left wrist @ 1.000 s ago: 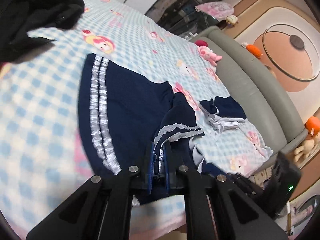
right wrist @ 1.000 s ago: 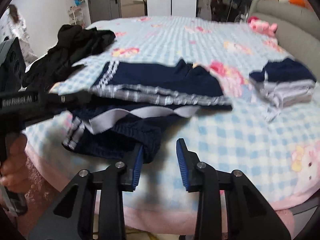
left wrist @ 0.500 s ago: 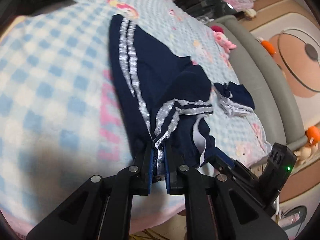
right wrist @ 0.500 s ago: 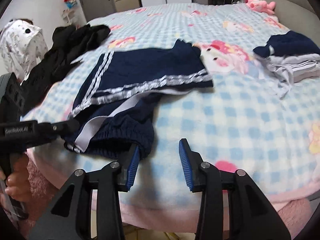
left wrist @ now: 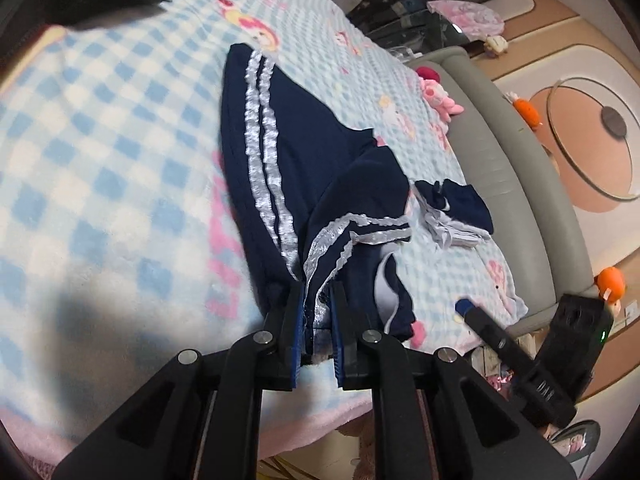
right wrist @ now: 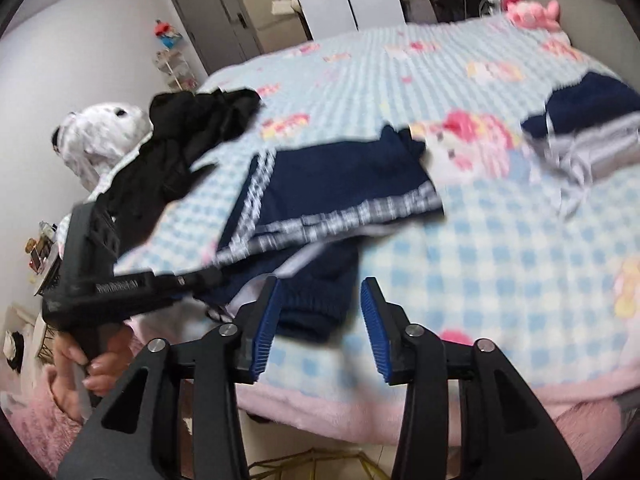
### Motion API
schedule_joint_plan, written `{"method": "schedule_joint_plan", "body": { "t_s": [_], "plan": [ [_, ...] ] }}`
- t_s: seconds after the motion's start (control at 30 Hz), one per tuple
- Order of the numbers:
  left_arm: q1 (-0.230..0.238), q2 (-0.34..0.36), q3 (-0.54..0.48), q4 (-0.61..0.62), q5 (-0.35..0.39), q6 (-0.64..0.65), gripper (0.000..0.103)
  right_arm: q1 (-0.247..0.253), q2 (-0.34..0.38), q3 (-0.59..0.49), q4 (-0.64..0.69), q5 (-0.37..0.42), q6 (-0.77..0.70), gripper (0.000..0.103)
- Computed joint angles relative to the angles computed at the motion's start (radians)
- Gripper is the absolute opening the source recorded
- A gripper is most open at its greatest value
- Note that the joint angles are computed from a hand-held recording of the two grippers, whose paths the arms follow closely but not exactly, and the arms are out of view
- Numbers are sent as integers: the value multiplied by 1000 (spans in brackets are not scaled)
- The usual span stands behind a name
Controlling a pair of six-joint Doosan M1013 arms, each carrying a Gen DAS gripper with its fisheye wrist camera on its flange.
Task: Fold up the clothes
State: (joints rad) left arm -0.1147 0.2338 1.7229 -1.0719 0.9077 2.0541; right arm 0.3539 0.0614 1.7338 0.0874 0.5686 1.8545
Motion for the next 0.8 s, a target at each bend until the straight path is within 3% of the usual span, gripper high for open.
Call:
{"method": "schedule_joint_plan", "body": {
  "t_s": [0.13,0.27,0.3,0.43,0.5,0.57,0.63,0.67,0.73,0.8],
  "plan": [
    [-19,-21,5,27,-6,41,13,8,43,-34,-13,34,-12,51],
    [-63,-35,-2,310,-92,-168,17,20,97,-59,-55,102,33,51],
    [-66,-37,0,343,-112,-193,28,23,109,-65,-81,131,57,51],
    [-45,-66,25,229,-196,-120,30,24,94,-39,-95,95,94,51],
    [-41,-60,20,186,-181,-69,30,23,85,-32,-95,70,93,51],
    [-43,-31,0,225,-130,-128,30,22,87,-35,-108,65,95,51],
    [-27,5,-12,176,-56,-160,28,17,99,-40,-100,84,98,51],
    [-28,8,-12,179,-56,-174,27,15,104,-40,-92,88,95,51],
    [-46,-2,-14,279,-84,-227,18,17,111,-40,-102,98,99,51],
    [-75,-28,-9,432,-129,-296,18,38,114,-42,-195,114,130,51]
  ]
}}
